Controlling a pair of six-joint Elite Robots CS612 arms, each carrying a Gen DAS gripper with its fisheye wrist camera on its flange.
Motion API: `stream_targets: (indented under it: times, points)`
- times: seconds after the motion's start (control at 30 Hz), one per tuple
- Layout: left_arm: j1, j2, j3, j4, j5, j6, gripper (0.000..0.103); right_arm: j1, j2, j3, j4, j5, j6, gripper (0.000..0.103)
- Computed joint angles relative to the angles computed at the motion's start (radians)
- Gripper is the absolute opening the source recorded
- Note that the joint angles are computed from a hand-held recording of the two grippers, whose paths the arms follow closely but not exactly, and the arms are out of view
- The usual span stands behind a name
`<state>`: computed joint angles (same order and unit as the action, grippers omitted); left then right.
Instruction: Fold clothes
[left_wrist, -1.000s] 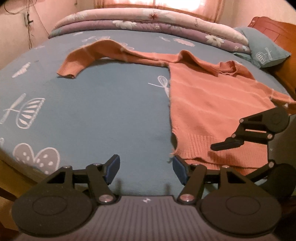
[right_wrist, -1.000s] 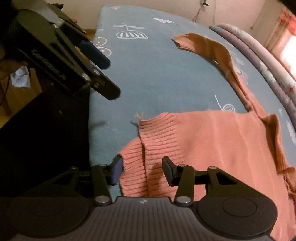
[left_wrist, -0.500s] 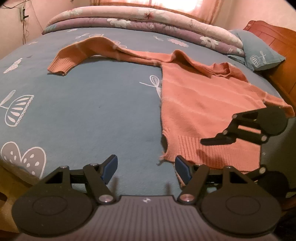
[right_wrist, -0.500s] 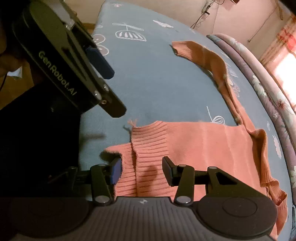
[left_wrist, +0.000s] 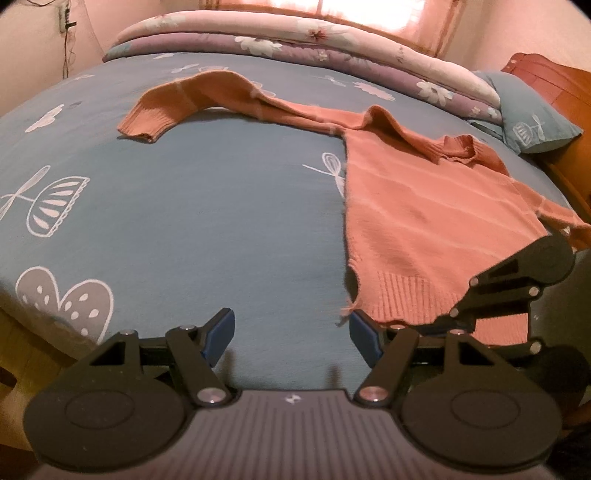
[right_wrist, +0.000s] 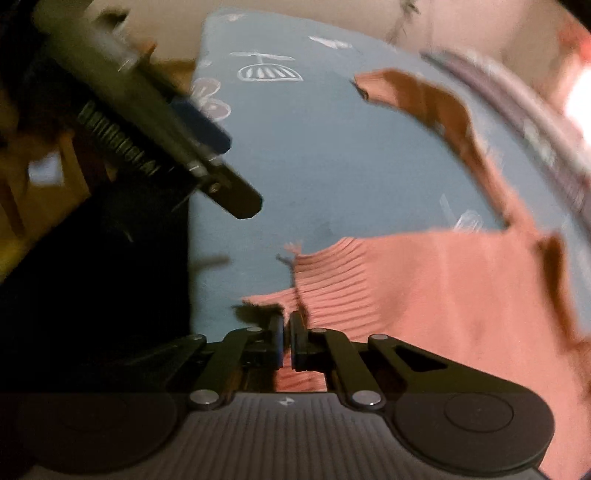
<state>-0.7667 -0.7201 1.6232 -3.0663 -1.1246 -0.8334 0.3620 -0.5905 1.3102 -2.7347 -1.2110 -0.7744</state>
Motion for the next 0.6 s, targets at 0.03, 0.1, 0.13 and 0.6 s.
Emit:
stream_targets:
  times: [0.03,0.1,0.13,0.6]
  points:
    - [0.001,-0.001,0.002,0.001,0.002,-0.005,0.069,-0.006,0.004,-0.019,0.051,0.029,0.052,0.005]
    - [0.001,-0.002,0.005,0.001,0.004,-0.013,0.069,-0.017,0.012,-0.05,0.12,0.082,0.128,0.005]
    - [0.002,-0.003,0.007,-0.001,0.006,-0.015,0.069,-0.021,0.015,-0.06,0.147,0.107,0.148,0.005]
    - [0.024,0.032,-0.059,-0.061,-0.082,0.082,0.069,-0.064,-0.016,-0.047,0.189,0.185,0.224,0.039]
